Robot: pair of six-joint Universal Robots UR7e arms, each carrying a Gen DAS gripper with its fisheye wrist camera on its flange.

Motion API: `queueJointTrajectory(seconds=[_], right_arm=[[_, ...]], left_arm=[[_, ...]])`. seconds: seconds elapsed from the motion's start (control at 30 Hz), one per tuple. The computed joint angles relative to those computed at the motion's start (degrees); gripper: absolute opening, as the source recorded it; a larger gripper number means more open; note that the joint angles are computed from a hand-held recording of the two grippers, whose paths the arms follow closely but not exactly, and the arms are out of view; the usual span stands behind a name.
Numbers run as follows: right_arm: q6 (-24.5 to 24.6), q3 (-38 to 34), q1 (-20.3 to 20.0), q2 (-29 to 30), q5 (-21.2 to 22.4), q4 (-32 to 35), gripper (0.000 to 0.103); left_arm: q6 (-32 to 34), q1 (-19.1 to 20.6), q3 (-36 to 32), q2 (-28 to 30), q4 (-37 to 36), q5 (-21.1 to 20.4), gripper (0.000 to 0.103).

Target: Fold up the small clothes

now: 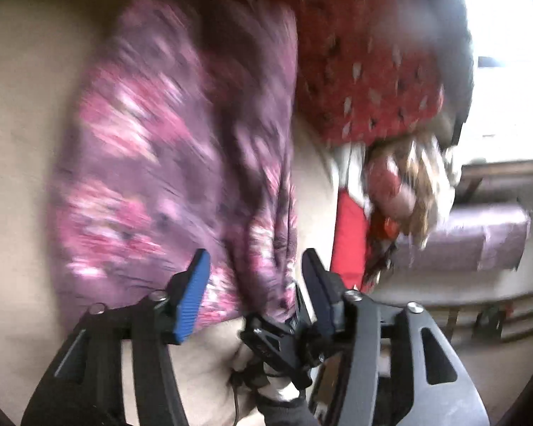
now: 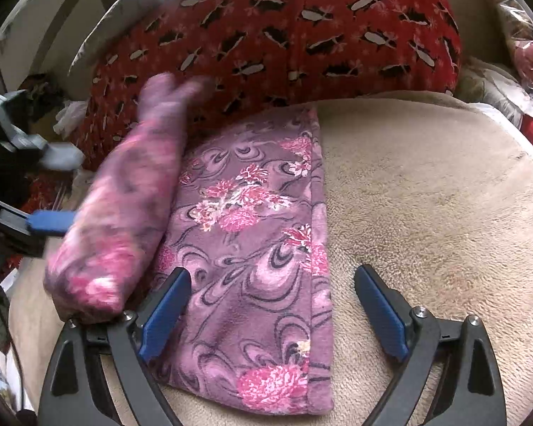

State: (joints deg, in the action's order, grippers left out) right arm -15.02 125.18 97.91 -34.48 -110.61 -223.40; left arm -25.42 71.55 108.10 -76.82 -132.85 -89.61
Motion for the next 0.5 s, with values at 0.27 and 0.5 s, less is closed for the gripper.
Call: queueJointTrajectory(seconds=[0.27, 0.5], right_arm=[[13.75, 6.07, -2.40, -7.78, 7.20, -5.48, 0.091], [10.13, -5.75, 1.35, -5.38, 6.63, 19.98, 0.063]], left_arm=[[0.67, 3.70, -0.43, -1.66, 4.15, 11.70, 0.057], [1.53, 6.34, 1.21, -1.05, 2.67, 6.39, 0.057]])
